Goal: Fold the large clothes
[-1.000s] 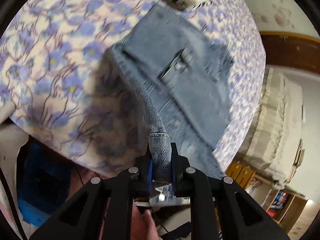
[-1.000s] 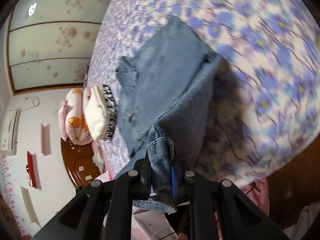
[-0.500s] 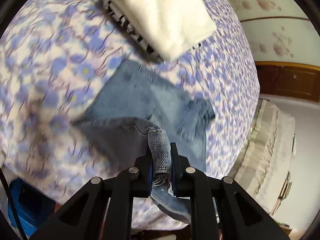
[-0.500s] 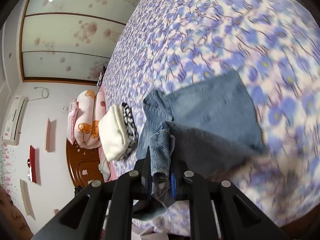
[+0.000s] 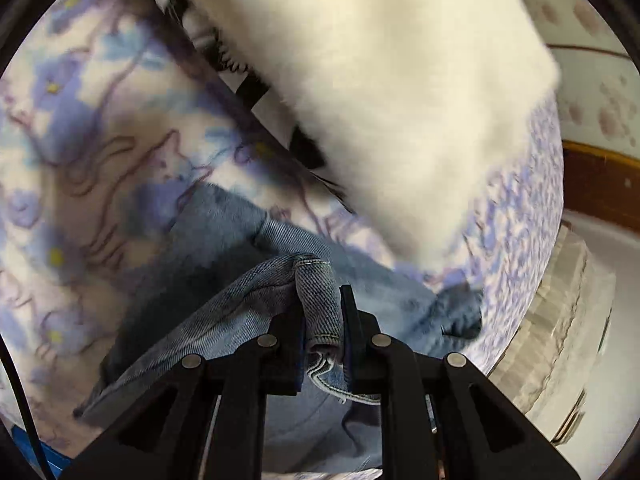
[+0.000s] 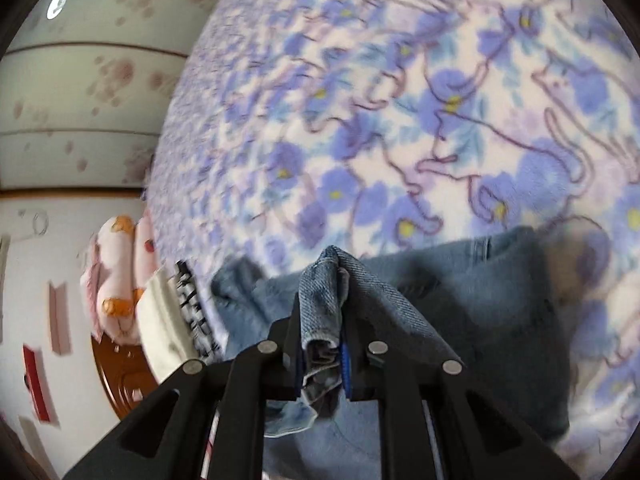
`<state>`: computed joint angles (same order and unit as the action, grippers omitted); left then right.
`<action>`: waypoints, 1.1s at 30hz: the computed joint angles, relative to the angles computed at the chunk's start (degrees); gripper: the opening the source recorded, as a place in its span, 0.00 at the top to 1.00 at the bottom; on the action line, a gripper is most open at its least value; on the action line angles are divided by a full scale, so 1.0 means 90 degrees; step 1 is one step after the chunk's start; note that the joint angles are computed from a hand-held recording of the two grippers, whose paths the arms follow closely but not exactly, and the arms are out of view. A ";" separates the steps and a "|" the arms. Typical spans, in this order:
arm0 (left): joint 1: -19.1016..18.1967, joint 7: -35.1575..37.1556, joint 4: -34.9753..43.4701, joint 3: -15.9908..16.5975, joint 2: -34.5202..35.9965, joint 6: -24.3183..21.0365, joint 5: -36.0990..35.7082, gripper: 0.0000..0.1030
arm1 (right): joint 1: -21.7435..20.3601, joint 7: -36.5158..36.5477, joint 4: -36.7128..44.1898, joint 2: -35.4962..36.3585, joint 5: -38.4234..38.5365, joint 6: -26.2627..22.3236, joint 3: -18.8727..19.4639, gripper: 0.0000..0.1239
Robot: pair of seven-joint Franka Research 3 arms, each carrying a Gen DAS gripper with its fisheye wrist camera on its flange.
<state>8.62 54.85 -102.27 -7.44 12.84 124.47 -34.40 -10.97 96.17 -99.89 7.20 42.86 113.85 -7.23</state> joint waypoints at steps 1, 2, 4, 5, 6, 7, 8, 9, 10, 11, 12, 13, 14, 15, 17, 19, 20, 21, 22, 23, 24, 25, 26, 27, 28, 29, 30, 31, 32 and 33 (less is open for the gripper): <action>-0.0003 0.0009 0.0025 -0.0005 0.0126 0.0053 -0.0031 0.88 | 0.0016 0.0048 0.0025 0.0113 -0.0060 0.0019 0.0006 0.90; -0.0009 0.0015 0.0060 -0.0014 0.0201 0.0061 0.0015 0.88 | 0.0023 0.0062 0.0036 0.0181 -0.0089 0.0040 0.0017 0.90; -0.0035 -0.0001 0.0139 -0.0035 0.0340 0.0090 0.0167 0.88 | 0.0022 0.0089 0.0066 0.0322 -0.0120 0.0072 0.0040 0.89; -0.0039 0.0007 0.0181 -0.0050 0.0391 0.0096 0.0236 0.88 | 0.0014 0.0091 0.0080 0.0371 -0.0109 0.0081 0.0052 0.89; -0.0041 -0.0018 0.0187 -0.0064 0.0413 0.0125 0.0270 0.87 | 0.0004 0.0073 0.0086 0.0399 -0.0093 0.0094 0.0064 0.88; -0.0045 -0.0063 0.0173 -0.0079 0.0419 0.0159 0.0291 0.87 | -0.0007 0.0009 0.0086 0.0424 -0.0079 0.0115 0.0076 0.88; -0.0057 -0.0131 0.0196 -0.0086 0.0461 0.0175 0.0335 0.87 | -0.0010 -0.0035 0.0078 0.0436 -0.0085 0.0144 0.0086 0.87; -0.0071 -0.0167 0.0249 -0.0098 0.0509 0.0158 0.0405 0.87 | -0.0012 -0.0052 0.0067 0.0443 -0.0093 0.0178 0.0091 0.85; -0.0095 -0.0188 0.0305 -0.0124 0.0533 0.0156 0.0471 0.86 | -0.0015 -0.0031 0.0073 0.0458 -0.0104 0.0178 0.0092 0.83; -0.0115 -0.0184 0.0332 -0.0139 0.0535 0.0164 0.0552 0.82 | -0.0018 -0.0003 0.0100 0.0476 -0.0112 0.0162 0.0097 0.82; -0.0132 -0.0167 0.0344 -0.0155 0.0522 0.0200 0.0610 0.76 | -0.0012 0.0040 0.0137 0.0500 -0.0143 0.0156 0.0101 0.80; -0.0171 -0.0118 0.0295 -0.0180 0.0451 0.0337 0.0667 0.72 | -0.0003 0.0051 0.0137 0.0475 -0.0210 0.0160 0.0102 0.78; -0.0202 -0.0092 0.0269 -0.0197 0.0399 0.0415 0.0714 0.64 | 0.0013 0.0046 0.0155 0.0445 -0.0320 0.0133 0.0103 0.77; -0.0230 -0.0046 0.0255 -0.0207 0.0350 0.0464 0.0775 0.52 | 0.0026 0.0042 0.0170 0.0414 -0.0411 0.0112 0.0101 0.74; -0.0350 0.0057 0.0182 -0.0208 0.0169 0.0669 0.1062 0.36 | 0.0094 0.0053 0.0178 0.0326 -0.0639 0.0166 0.0106 0.70; -0.0430 0.0184 0.0133 -0.0206 0.0023 0.0742 0.1267 0.34 | 0.0122 -0.0028 0.0079 0.0171 -0.0727 0.0269 0.0096 0.64; -0.0476 0.0286 0.0126 -0.0213 -0.0062 0.0740 0.1378 0.32 | 0.0137 -0.0055 0.0008 0.0067 -0.0769 0.0328 0.0086 0.63; -0.0514 0.0362 0.0094 -0.0217 -0.0138 0.0774 0.1430 0.29 | 0.0151 -0.0098 -0.0073 -0.0045 -0.0799 0.0390 0.0076 0.62; -0.0557 0.0476 -0.0003 -0.0223 -0.0271 0.0874 0.1481 0.27 | 0.0162 -0.0157 -0.0154 -0.0160 -0.0810 0.0428 0.0064 0.61; -0.0606 0.0550 -0.0097 -0.0216 -0.0397 0.0952 0.1557 0.25 | 0.0172 -0.0191 -0.0213 -0.0243 -0.0811 0.0445 0.0051 0.60; -0.0678 0.0575 -0.0225 -0.0200 -0.0557 0.1038 0.1721 0.24 | 0.0183 -0.0229 -0.0337 -0.0391 -0.0807 0.0481 0.0036 0.57; -0.0747 0.0572 -0.0341 -0.0178 -0.0703 0.1087 0.1907 0.23 | 0.0193 -0.0270 -0.0464 -0.0532 -0.0798 0.0498 0.0017 0.56; -0.0800 0.0570 -0.0392 -0.0146 -0.0798 0.1102 0.2088 0.20 | 0.0206 -0.0306 -0.0548 -0.0628 -0.0798 0.0491 -0.0001 0.55; -0.0848 0.0573 -0.0489 -0.0122 -0.0935 0.1118 0.2246 0.18 | 0.0219 -0.0360 -0.0651 -0.0744 -0.0818 0.0477 -0.0019 0.54; -0.0894 0.0614 -0.0723 -0.0100 -0.1161 0.1223 0.2420 0.17 | 0.0235 -0.0441 -0.0805 -0.0918 -0.0919 0.0471 -0.0035 0.54; -0.0929 0.0662 -0.0887 -0.0075 -0.1306 0.1299 0.2453 0.17 | 0.0263 -0.0481 -0.0909 -0.1022 -0.1024 0.0504 -0.0040 0.54; -0.0952 0.0785 -0.1006 -0.0042 -0.1421 0.1349 0.2416 0.17 | 0.0292 -0.0541 -0.1059 -0.1191 -0.1259 0.0543 -0.0036 0.54; -0.0991 0.0847 -0.1078 -0.0024 -0.1536 0.1319 0.2410 0.17 | 0.0323 -0.0593 -0.1192 -0.1337 -0.1509 0.0579 -0.0025 0.54; -0.1023 0.0893 -0.1219 0.0000 -0.1649 0.1306 0.2448 0.17 | 0.0355 -0.0626 -0.1299 -0.1443 -0.1691 0.0619 -0.0015 0.54; -0.1051 0.0963 -0.1352 0.0027 -0.1747 0.1284 0.2484 0.17 | 0.0383 -0.0708 -0.1449 -0.1597 -0.1963 0.0663 0.0005 0.54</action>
<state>-0.84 63.52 -114.44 -7.20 -2.88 136.02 -12.05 -7.53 89.80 -112.93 -7.17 25.19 119.82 -7.18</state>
